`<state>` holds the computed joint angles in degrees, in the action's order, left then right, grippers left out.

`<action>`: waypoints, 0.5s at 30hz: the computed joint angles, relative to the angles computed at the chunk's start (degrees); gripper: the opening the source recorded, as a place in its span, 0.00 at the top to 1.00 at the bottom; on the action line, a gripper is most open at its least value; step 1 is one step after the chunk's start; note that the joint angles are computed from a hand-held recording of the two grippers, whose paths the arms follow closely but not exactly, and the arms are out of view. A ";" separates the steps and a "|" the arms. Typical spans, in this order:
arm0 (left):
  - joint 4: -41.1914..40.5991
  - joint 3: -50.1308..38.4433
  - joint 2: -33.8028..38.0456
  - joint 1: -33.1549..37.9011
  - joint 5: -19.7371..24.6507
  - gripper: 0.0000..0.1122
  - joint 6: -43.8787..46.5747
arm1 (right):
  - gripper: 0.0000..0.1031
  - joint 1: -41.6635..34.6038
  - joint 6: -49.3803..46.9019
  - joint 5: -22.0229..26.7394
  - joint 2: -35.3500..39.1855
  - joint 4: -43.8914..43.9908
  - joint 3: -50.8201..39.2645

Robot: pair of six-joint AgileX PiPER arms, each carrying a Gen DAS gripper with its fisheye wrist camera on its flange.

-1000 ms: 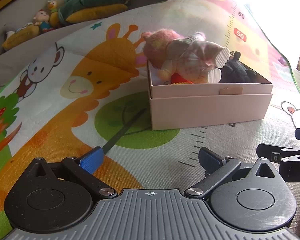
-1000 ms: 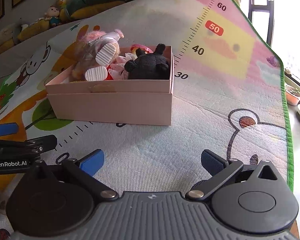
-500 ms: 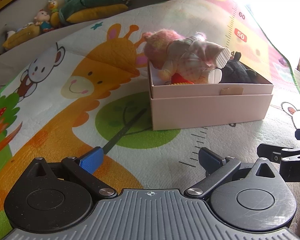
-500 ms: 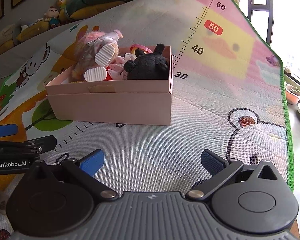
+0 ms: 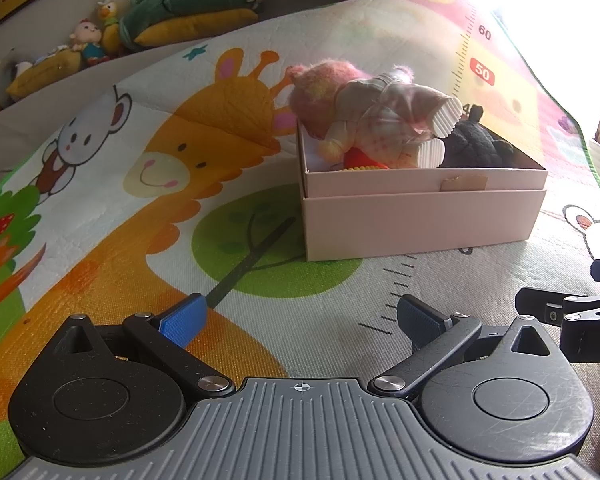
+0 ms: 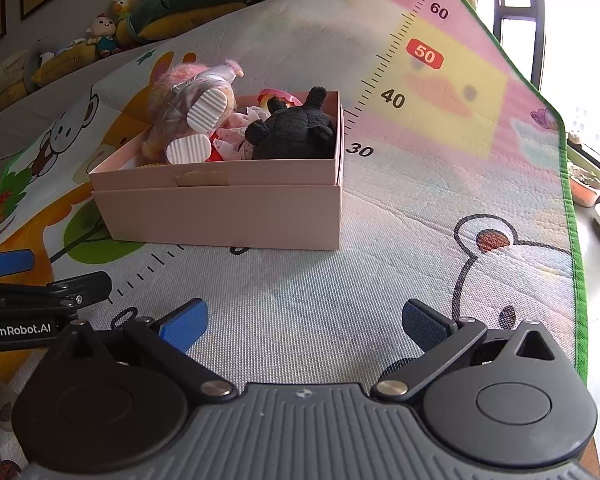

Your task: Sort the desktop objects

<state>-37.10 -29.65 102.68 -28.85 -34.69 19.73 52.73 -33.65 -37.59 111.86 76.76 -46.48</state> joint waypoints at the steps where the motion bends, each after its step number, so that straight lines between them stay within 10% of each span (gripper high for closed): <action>1: 0.03 -0.04 -0.01 0.03 0.09 0.08 -0.01 | 0.00 -0.02 -0.01 0.04 -0.02 0.01 0.00; 15: -0.13 0.37 -0.03 -0.55 -1.24 0.08 0.03 | 0.00 -0.06 0.21 0.11 0.02 0.09 -0.10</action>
